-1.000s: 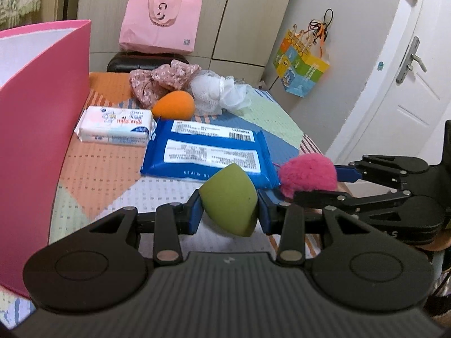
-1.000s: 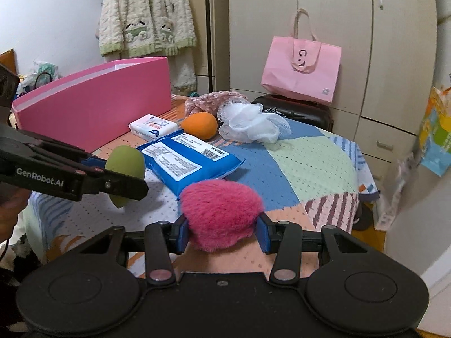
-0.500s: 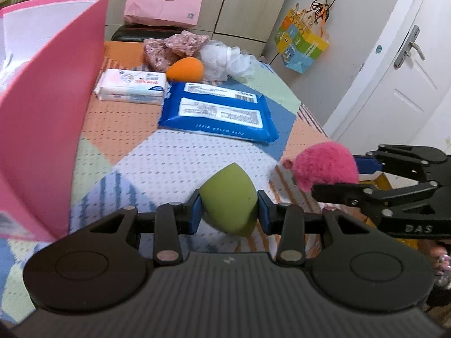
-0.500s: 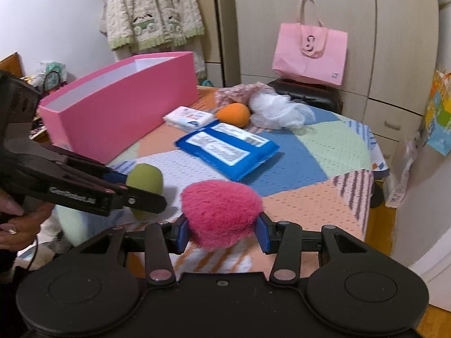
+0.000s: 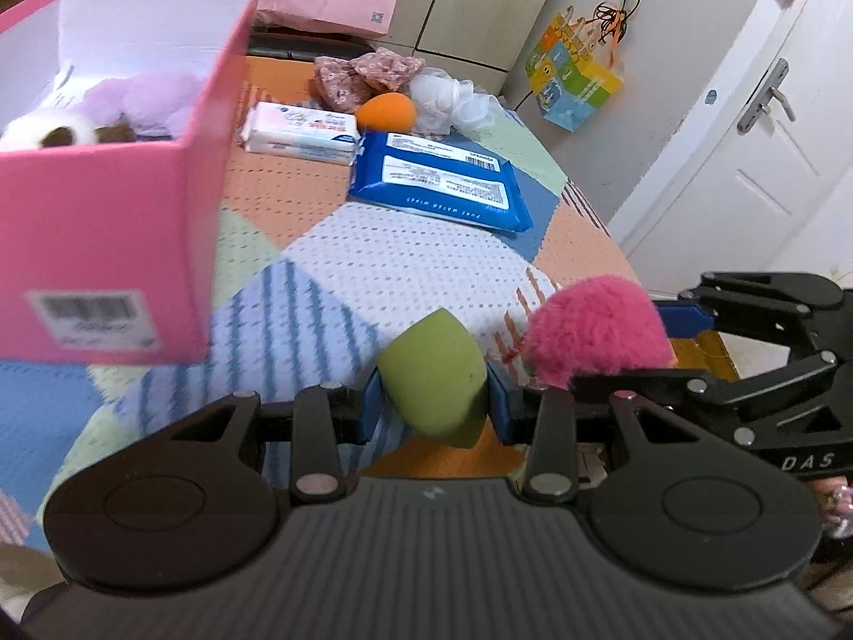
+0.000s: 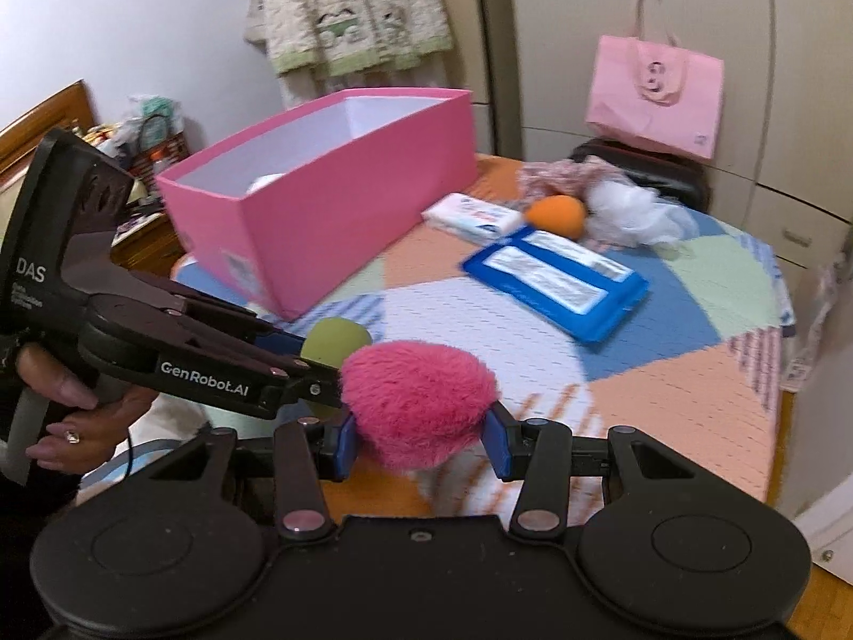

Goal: Organize soft objects
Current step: 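Lift the green sponge and pink pompom with both tools and carry them over the pink box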

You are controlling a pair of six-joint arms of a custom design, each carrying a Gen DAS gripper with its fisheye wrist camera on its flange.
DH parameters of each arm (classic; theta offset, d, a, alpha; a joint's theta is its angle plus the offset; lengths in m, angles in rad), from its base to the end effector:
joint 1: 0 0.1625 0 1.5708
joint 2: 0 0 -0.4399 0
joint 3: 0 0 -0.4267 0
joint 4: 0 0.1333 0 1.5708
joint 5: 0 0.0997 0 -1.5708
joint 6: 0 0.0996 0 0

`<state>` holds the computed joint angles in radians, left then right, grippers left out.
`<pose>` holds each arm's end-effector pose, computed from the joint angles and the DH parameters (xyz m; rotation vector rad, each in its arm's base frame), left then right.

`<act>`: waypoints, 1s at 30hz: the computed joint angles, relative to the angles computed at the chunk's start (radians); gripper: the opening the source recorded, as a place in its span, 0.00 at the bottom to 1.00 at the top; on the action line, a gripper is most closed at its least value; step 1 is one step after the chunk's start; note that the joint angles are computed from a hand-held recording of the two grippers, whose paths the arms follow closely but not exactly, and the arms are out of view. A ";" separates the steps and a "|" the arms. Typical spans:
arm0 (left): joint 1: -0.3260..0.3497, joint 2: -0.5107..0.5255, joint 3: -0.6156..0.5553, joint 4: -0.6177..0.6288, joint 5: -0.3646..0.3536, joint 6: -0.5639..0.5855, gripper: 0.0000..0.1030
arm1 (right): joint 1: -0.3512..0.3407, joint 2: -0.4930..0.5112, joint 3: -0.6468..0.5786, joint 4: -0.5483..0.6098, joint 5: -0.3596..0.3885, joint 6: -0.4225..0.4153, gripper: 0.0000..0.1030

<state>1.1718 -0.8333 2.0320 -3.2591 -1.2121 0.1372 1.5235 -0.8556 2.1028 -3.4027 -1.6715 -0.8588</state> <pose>-0.0714 -0.6024 0.0552 0.6100 2.6919 -0.7482 0.0966 -0.5672 0.0625 1.0351 -2.5139 0.6756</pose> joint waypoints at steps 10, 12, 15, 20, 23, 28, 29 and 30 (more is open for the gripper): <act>0.023 -0.154 0.096 0.088 -0.040 -0.003 0.37 | 0.077 0.001 -0.006 0.090 0.010 -0.028 0.50; 0.024 -0.184 0.113 0.093 -0.028 0.005 0.37 | 0.093 -0.001 -0.008 0.114 0.014 -0.024 0.50; 0.020 -0.227 0.129 0.112 -0.007 0.020 0.37 | 0.113 0.002 -0.017 0.139 0.020 -0.022 0.50; 0.010 -0.304 0.133 0.185 -0.004 0.043 0.37 | 0.151 0.011 -0.029 0.145 0.036 -0.013 0.50; 0.003 -0.341 0.126 0.217 -0.006 0.067 0.37 | 0.177 0.019 -0.043 0.137 0.046 -0.006 0.50; 0.000 -0.375 0.091 0.243 -0.012 0.124 0.38 | 0.220 0.041 -0.087 0.117 0.059 -0.011 0.50; 0.004 -0.377 0.076 0.251 -0.022 0.135 0.38 | 0.228 0.050 -0.096 0.100 0.062 -0.016 0.50; 0.007 -0.377 0.062 0.258 -0.028 0.140 0.38 | 0.234 0.058 -0.107 0.084 0.068 -0.020 0.50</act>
<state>1.1793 -1.2103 2.0938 -3.0009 -1.2404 0.2767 1.7572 -0.7974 1.9956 -3.3185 -1.6036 -0.8792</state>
